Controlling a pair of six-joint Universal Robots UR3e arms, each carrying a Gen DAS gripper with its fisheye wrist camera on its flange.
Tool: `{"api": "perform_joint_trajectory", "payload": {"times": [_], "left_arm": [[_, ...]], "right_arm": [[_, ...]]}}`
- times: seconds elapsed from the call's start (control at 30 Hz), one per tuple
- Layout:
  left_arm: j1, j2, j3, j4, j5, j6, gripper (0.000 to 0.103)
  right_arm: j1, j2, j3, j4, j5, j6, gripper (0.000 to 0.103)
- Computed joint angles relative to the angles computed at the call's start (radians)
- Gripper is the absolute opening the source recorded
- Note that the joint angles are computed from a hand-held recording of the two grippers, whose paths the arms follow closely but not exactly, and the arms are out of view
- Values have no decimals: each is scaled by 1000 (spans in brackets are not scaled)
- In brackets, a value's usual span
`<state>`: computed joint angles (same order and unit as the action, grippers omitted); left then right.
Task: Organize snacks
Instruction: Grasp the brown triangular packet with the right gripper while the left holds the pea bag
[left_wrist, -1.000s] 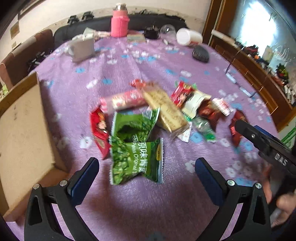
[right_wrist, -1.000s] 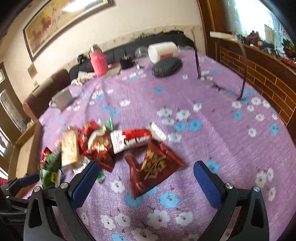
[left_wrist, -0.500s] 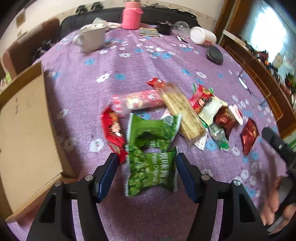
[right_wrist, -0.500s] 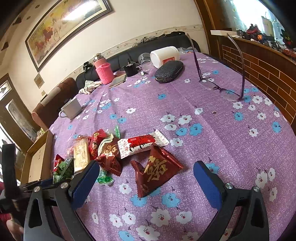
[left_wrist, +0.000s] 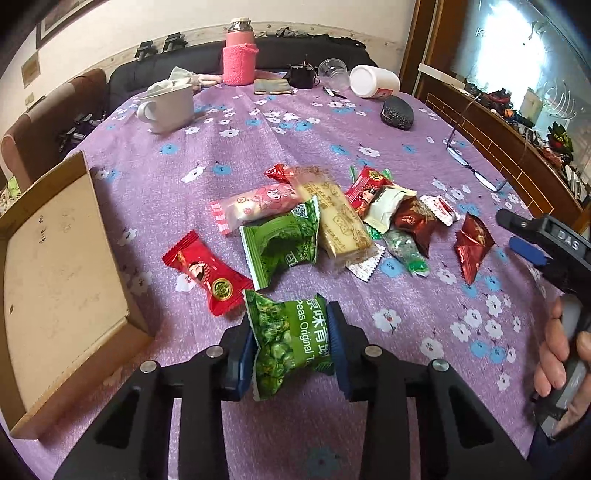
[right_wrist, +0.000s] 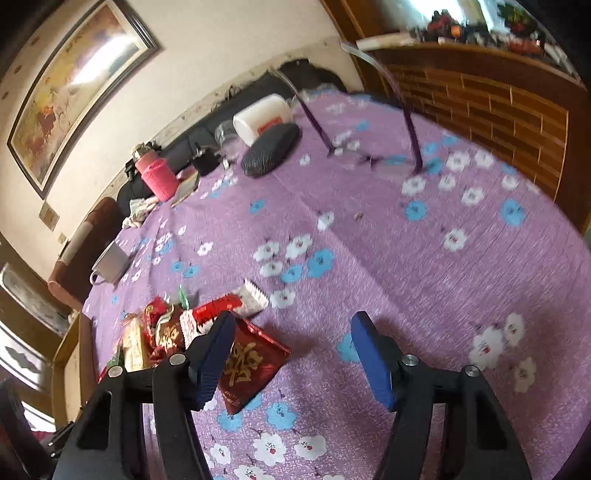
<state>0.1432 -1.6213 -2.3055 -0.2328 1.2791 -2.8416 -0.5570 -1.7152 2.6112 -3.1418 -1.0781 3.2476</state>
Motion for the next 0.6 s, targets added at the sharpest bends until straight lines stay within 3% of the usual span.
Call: {"api": "perform_joint_trajectory", "payload": {"times": [0.1,0.17,0.23,0.43,0.47,0.53,0.6], "left_arm": [[6,1,-13,8,-12,3,34],[8,4,-28,26,-13,6,34],[4,4,-39,45,-9,7,34],[-4,-3,-58,83,7,20,34],[-5,-10,-58,87,9,20,35],[0,-19,-61,96,7,24,35],[21,-16,-69,94,-22,29,35]], "right_arm": [[33,13,-19,14,8,-28,70],[79,33,-43,25,-12,-57,78],[140,80,-91,64,-49,-74,81],[285,162,-144,-5,-211,-79,82],[275,160,-131,-20,-204,-83,80],[256,159,-114,-44,-192,-76,50],[241,153,-114,-30,-173,-76,33]]}}
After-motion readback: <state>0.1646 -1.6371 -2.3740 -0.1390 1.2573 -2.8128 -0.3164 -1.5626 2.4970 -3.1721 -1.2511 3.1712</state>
